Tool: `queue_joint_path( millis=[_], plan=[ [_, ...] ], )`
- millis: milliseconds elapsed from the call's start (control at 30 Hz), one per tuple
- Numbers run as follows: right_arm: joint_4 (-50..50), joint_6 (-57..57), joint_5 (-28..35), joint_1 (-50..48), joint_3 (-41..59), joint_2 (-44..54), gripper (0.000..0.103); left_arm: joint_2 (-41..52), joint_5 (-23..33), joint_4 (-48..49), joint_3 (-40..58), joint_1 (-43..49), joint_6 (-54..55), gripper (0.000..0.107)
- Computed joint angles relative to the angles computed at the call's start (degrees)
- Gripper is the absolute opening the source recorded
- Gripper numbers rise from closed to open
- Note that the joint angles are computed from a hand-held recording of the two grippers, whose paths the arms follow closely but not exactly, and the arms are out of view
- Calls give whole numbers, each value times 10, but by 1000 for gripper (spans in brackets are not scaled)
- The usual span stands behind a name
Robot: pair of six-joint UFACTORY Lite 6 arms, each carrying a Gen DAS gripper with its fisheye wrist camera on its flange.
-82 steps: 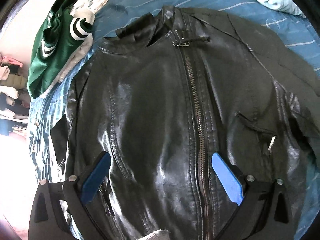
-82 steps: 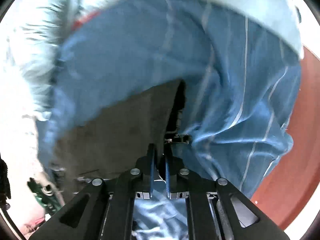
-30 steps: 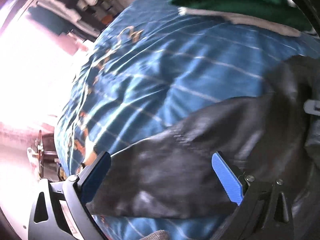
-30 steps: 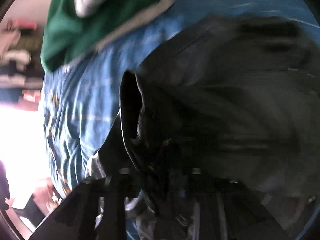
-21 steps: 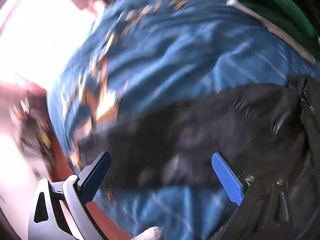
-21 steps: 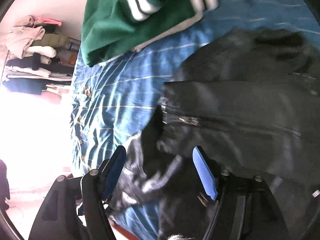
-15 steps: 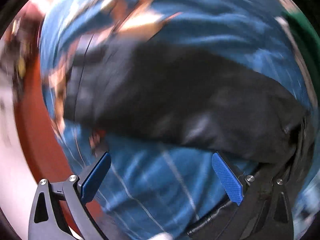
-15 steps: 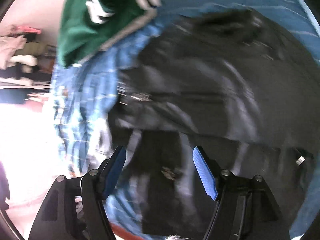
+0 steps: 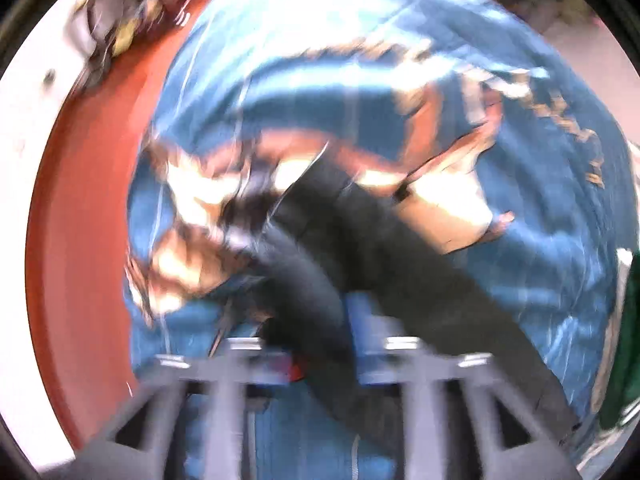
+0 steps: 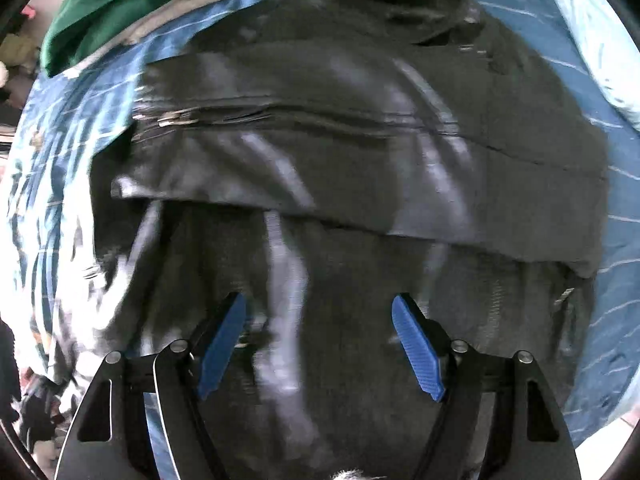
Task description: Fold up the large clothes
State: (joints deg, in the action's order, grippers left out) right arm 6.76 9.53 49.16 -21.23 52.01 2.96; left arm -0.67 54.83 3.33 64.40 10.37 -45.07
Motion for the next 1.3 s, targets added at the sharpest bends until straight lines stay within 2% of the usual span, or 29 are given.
queue_joint_path(
  millis=[167, 267, 367, 533, 633, 667, 700, 933, 1167, 1300],
  plan=[
    [36, -3, 10, 20, 9, -6, 78, 0, 9, 76, 118, -85, 19, 10],
    [12, 21, 9, 49, 18, -8, 78, 42, -36, 60, 165, -78, 64, 11],
    [-43, 78, 12, 89, 32, 15, 78, 72, -90, -34, 125, -40, 128, 11],
    [-59, 94, 18, 89, 39, 36, 78, 53, -139, -99, 29, -21, 192, 16],
    [-67, 102, 10, 91, 34, 37, 78, 73, -155, -228, 13, 23, 287, 26],
    [-65, 122, 1, 114, 45, 58, 78, 80, -157, -262, 7, 35, 313, 30],
    [-70, 125, 1, 113, 42, 56, 78, 87, -160, -273, 9, 38, 319, 31],
    [-105, 148, -14, 117, 25, 56, 78, 130, -147, -152, 70, -14, 227, 31],
    [-107, 155, 12, 117, 51, 57, 78, 139, -134, -104, 88, -31, 200, 29],
    [-105, 139, 24, 101, 74, 65, 78, 137, -119, -73, 102, -38, 180, 15]
  ],
)
